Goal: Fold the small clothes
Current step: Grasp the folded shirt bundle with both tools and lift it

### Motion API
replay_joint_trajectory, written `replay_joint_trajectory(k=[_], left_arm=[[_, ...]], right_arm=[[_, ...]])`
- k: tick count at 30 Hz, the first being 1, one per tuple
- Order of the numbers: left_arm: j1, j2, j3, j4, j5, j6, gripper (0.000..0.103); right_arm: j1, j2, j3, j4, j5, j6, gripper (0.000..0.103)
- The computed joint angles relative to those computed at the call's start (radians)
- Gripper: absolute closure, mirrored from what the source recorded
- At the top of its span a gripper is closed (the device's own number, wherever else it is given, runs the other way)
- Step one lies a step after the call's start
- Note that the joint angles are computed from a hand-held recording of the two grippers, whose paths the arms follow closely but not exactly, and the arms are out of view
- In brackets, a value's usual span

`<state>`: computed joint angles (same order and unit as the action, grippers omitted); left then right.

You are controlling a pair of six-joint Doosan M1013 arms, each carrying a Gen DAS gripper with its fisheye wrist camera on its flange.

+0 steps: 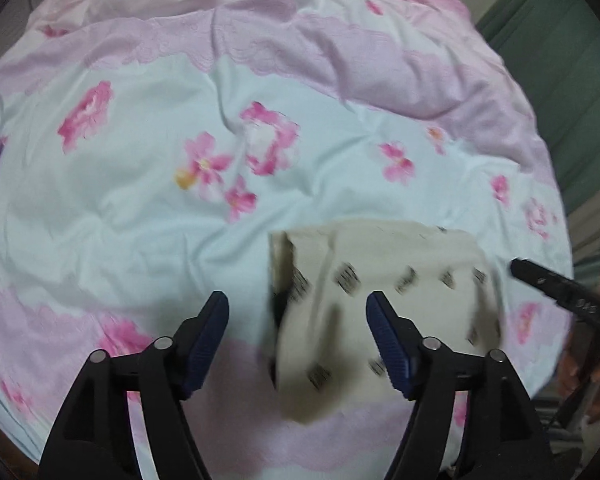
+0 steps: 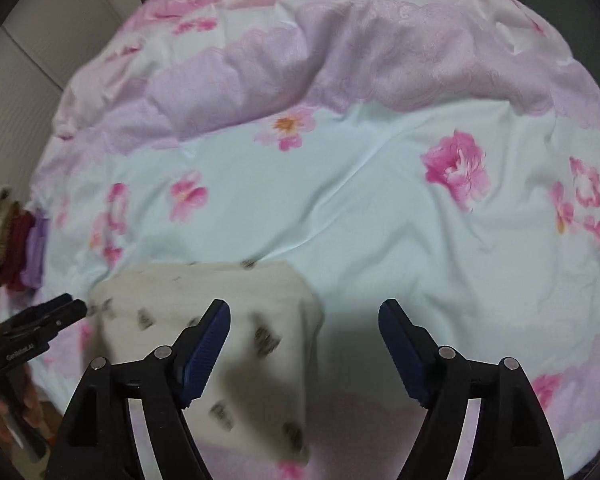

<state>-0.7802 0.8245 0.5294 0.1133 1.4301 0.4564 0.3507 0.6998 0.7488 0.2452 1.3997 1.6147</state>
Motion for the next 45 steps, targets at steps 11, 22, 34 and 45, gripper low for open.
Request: replay_joint_trajectory(k=[11, 22, 34, 45], left_arm=[[0.036, 0.046, 0.027, -0.178, -0.065, -0.013, 0.019], [0.047, 0.045, 0.086, -0.257, -0.157, -0.024, 0.047], [0.040, -0.022, 0.131, -0.266, -0.263, 0.045, 0.078], [-0.006, -0.144, 0.119, -0.042, -0.155, -0.034, 0.078]], right_arm=[[-0.013, 0.006, 0.094, 0.113, 0.074, 0.033, 0.025], [-0.016, 0.049, 0.079, 0.140, 0.077, 0.052, 0.025], [0.017, 0.007, 0.096, 0.115, 0.018, 0.085, 0.086], [0.059, -0.106, 0.065, 0.125, 0.009, 0.114, 0.087]])
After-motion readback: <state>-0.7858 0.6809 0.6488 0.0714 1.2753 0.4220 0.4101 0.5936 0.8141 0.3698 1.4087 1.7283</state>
